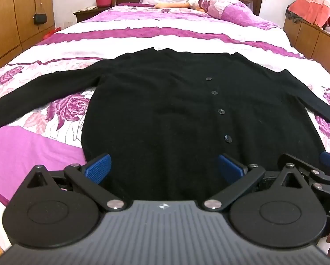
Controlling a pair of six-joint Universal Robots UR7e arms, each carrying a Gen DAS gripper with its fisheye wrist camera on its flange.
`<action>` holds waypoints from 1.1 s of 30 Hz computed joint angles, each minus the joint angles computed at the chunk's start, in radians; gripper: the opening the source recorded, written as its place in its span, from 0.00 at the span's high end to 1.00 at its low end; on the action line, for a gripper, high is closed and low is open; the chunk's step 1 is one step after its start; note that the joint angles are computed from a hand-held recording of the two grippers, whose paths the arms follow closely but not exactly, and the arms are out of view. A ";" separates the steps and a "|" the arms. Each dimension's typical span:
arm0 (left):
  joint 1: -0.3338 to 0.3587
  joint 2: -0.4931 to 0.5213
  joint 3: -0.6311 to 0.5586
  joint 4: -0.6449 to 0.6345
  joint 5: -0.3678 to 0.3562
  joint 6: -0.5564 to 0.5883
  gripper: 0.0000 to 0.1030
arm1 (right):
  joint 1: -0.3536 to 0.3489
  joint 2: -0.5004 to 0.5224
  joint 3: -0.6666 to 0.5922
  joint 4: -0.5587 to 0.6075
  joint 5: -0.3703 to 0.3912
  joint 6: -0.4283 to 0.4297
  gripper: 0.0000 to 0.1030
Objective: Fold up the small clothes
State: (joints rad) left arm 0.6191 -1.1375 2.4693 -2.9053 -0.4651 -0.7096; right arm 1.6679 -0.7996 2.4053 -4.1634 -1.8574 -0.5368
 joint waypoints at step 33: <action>-0.005 -0.017 -0.002 0.034 0.001 -0.023 0.00 | 0.006 0.010 0.001 -0.012 0.007 -0.012 0.00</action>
State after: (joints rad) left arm 0.6144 -1.1548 2.4670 -2.8710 -0.4642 -0.7329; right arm 1.6735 -0.7894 2.4061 -4.1751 -1.8504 -0.5484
